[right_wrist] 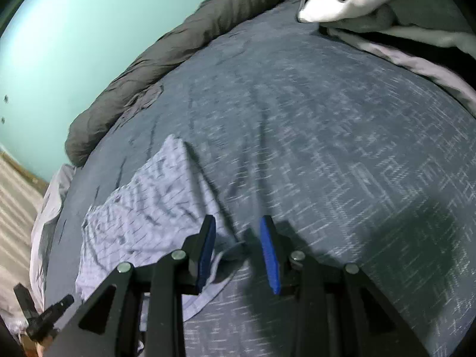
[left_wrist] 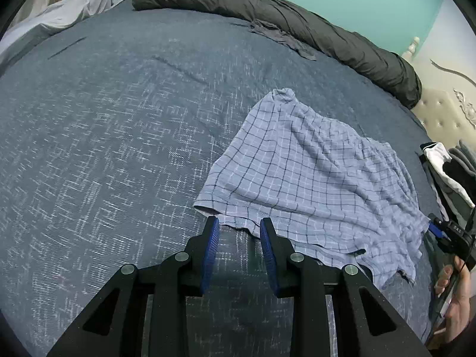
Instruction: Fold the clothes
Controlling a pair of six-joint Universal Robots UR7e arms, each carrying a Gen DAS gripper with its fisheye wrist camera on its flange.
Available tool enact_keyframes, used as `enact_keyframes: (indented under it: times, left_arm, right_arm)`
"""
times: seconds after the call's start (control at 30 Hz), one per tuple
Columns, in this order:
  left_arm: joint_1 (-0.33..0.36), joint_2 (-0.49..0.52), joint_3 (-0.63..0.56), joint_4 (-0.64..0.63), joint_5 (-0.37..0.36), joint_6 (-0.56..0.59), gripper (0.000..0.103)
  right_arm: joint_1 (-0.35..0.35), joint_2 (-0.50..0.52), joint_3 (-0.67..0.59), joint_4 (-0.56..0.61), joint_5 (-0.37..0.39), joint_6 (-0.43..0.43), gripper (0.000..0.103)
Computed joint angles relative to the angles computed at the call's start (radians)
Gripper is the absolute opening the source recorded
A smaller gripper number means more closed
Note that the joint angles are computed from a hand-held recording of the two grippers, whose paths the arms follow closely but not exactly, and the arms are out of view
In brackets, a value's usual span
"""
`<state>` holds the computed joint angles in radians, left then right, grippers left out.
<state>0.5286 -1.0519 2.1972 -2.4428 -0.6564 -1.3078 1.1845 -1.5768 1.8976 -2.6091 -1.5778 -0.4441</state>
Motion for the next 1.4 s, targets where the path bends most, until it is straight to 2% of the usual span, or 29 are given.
enact_keyframes:
  times: [0.17, 0.33, 0.53, 0.77, 0.87, 1.03, 1.23, 1.4]
  left_arm:
    - [0.011, 0.019, -0.02, -0.018, 0.008, 0.048, 0.031]
    - [0.012, 0.043, -0.043, -0.031, 0.01, 0.102, 0.031]
    - [0.016, 0.056, -0.055, -0.036, 0.002, 0.13, 0.031]
    - [0.018, 0.057, -0.056, -0.034, 0.004, 0.128, 0.031]
    - [0.02, 0.061, -0.058, -0.038, 0.002, 0.133, 0.031]
    - [0.019, 0.061, -0.056, -0.038, 0.004, 0.135, 0.031]
    - [0.02, 0.057, -0.054, -0.04, 0.003, 0.137, 0.031]
    - [0.019, 0.057, -0.051, -0.044, 0.002, 0.134, 0.031]
  right_arm:
    - [0.028, 0.017, -0.003, 0.022, -0.051, -0.072, 0.024]
    - [0.078, 0.011, 0.033, -0.002, -0.121, -0.167, 0.024]
    - [0.102, 0.012, 0.059, -0.009, -0.21, -0.267, 0.024]
    - [0.105, 0.02, 0.047, -0.063, -0.21, -0.254, 0.024]
    - [0.123, 0.027, 0.062, -0.071, -0.217, -0.305, 0.024]
    - [0.164, 0.037, 0.095, -0.158, -0.262, -0.404, 0.024]
    - [0.167, 0.058, 0.095, -0.156, -0.26, -0.434, 0.024]
    - [0.133, 0.068, 0.033, -0.025, -0.215, -0.345, 0.023]
